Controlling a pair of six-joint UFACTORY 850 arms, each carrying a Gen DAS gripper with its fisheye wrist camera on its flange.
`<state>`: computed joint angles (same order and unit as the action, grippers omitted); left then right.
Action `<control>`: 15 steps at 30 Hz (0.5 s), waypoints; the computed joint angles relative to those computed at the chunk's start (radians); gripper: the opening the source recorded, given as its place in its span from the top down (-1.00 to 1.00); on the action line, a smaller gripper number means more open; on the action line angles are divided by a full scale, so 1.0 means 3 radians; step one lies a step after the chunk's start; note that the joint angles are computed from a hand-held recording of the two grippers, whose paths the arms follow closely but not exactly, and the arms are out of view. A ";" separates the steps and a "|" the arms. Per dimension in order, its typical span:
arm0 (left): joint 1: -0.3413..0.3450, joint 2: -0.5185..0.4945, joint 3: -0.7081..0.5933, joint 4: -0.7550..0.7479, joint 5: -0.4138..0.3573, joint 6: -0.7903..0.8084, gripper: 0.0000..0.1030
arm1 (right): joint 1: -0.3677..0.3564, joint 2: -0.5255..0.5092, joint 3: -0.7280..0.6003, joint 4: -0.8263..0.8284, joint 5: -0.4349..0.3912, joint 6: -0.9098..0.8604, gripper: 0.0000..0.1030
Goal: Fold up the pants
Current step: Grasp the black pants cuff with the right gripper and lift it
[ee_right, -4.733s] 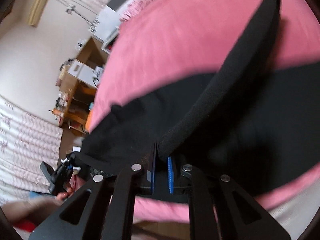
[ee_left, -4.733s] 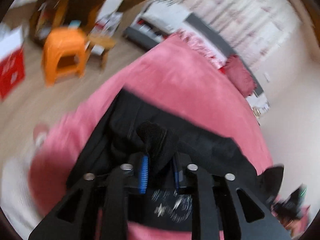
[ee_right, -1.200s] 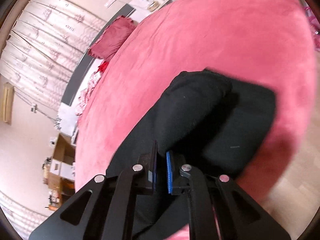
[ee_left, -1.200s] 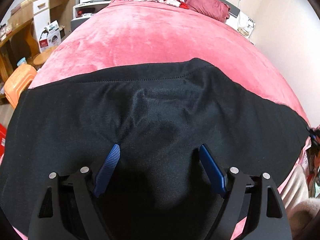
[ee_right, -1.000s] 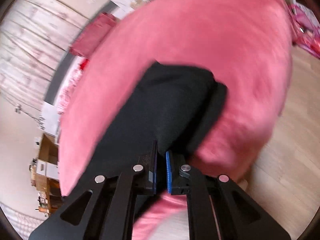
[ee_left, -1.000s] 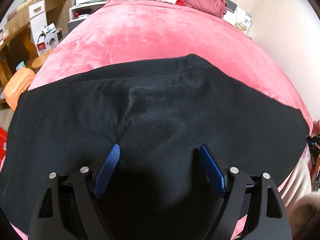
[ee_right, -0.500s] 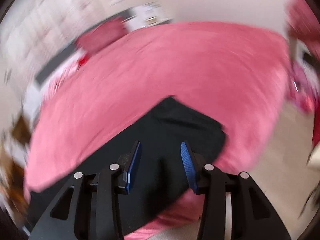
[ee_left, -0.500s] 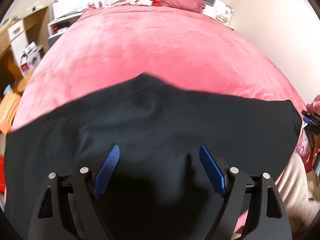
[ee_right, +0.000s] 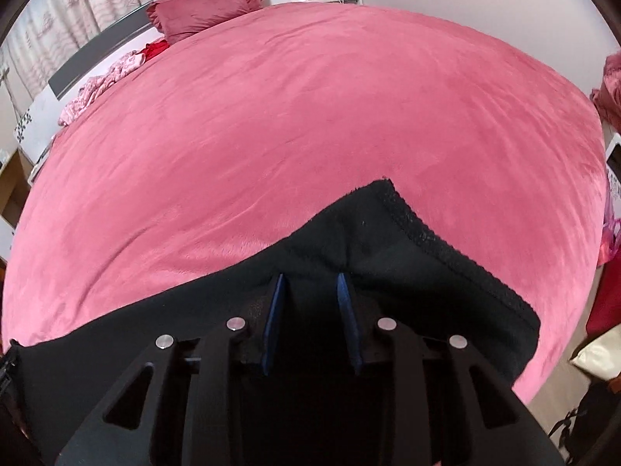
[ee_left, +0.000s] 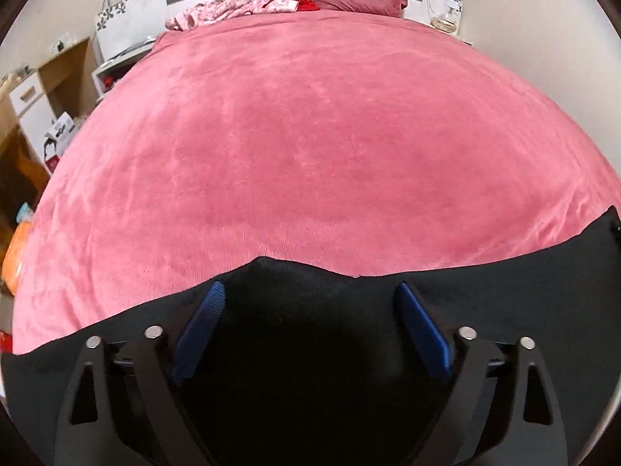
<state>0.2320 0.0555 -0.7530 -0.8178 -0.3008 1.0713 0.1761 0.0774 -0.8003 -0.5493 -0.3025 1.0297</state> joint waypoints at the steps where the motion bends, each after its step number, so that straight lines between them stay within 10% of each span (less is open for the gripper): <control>1: 0.0010 -0.0002 0.0009 -0.0112 0.0010 0.0112 -0.82 | 0.0018 0.0022 0.0039 -0.0204 0.0029 0.0197 0.48; 8: 0.0152 0.0269 0.0186 -0.0189 -0.0132 0.0196 -0.82 | -0.0066 0.0649 0.0470 0.0255 0.0383 0.0168 -0.03; 15: 0.0333 0.0785 0.0673 -0.0526 -0.0167 0.0898 -0.83 | -0.0099 0.0964 0.0782 0.0344 0.0152 -0.0059 0.39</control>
